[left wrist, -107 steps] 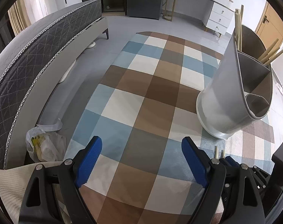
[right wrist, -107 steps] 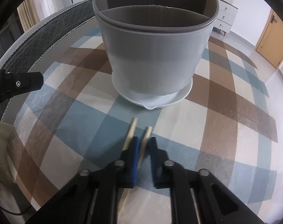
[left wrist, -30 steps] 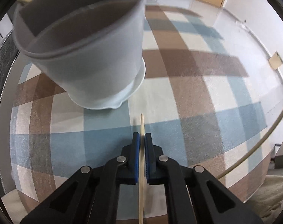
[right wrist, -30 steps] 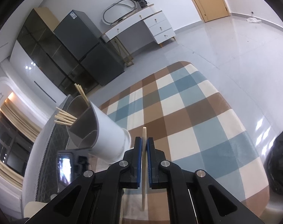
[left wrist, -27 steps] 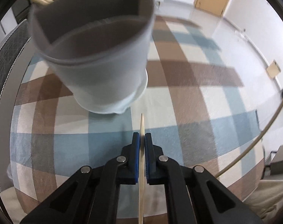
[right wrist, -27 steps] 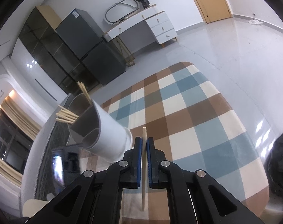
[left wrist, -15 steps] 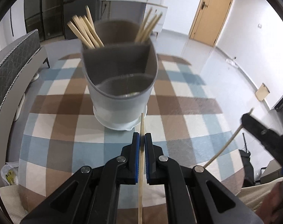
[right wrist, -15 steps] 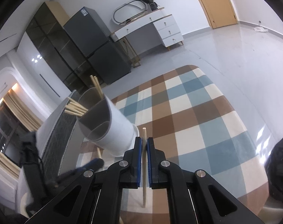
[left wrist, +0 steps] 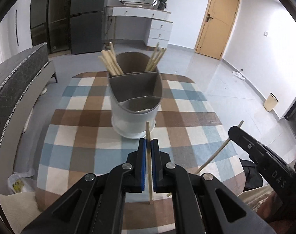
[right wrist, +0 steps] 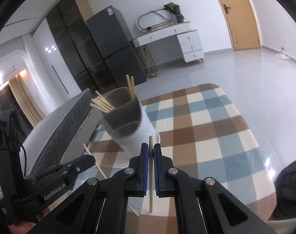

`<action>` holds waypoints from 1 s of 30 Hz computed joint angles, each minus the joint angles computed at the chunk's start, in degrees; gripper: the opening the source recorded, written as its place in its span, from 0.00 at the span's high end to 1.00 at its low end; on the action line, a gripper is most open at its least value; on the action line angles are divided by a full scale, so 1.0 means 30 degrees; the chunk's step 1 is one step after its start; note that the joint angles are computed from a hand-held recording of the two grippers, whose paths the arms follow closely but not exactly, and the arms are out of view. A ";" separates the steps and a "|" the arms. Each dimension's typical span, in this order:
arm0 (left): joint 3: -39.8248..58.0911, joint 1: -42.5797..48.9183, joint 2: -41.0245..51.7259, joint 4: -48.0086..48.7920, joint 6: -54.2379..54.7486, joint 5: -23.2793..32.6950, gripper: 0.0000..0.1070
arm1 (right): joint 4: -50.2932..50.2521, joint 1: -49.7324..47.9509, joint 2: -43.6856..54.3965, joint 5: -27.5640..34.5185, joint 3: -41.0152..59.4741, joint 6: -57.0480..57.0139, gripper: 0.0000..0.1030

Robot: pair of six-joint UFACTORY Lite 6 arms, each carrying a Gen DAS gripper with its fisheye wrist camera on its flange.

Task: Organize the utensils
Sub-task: 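Lower both held chopsticks into the holder compartments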

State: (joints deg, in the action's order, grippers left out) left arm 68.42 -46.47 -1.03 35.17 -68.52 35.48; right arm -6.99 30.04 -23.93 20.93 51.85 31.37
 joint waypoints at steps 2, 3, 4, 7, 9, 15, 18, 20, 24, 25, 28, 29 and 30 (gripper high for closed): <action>-0.0224 0.0184 -0.0269 -0.0258 0.0156 0.0107 1.00 | -0.1165 0.0506 -0.0109 0.0098 0.0025 0.1087 0.95; -0.0373 0.0277 -0.0430 -0.0518 0.0378 -0.0021 1.00 | -0.1471 0.0607 -0.0174 0.0139 0.0001 0.1473 0.95; -0.0474 0.0336 -0.0577 -0.0691 0.0588 -0.0044 1.00 | -0.1539 0.0585 -0.0229 0.0182 -0.0027 0.1661 0.95; -0.0598 0.0088 -0.0914 -0.0470 0.0690 0.0214 1.00 | -0.1345 0.0347 -0.0487 0.0294 -0.0129 0.1808 0.95; -0.0585 -0.0134 -0.1113 -0.0332 0.0787 0.0493 1.00 | -0.1894 0.0444 -0.0670 0.0392 -0.0147 0.2488 0.95; -0.0629 -0.0165 -0.1649 -0.0542 0.1121 0.0822 1.00 | -0.3494 0.1276 -0.0580 0.0658 0.0082 0.4208 0.95; -0.0739 -0.0069 -0.1950 -0.0681 0.1271 0.0716 1.00 | -0.4004 0.1513 -0.0429 0.0790 0.0274 0.4784 0.95; -0.0876 0.0068 -0.2250 -0.0828 0.1459 0.0472 1.00 | -0.4259 0.1607 -0.0337 0.0828 0.0434 0.5128 0.95; -0.0737 0.0276 -0.2452 -0.0883 0.1739 0.0367 1.00 | -0.4463 0.1746 -0.0184 0.0832 0.0851 0.5597 0.95; -0.0609 0.0307 -0.2452 -0.0862 0.1782 0.0431 1.00 | -0.4594 0.1765 -0.0168 0.0850 0.0964 0.5748 0.95; -0.0138 0.0689 -0.2454 -0.1408 0.2361 0.0370 1.00 | -0.4698 0.1656 0.0123 0.0919 0.1629 0.5870 0.95; 0.0061 0.0858 -0.2426 -0.1702 0.2681 0.0349 1.00 | -0.4695 0.1615 0.0262 0.0943 0.1909 0.5861 0.95; 0.0269 0.0985 -0.2385 -0.1854 0.2851 0.0364 1.00 | -0.4648 0.1586 0.0356 0.0987 0.2125 0.5798 0.95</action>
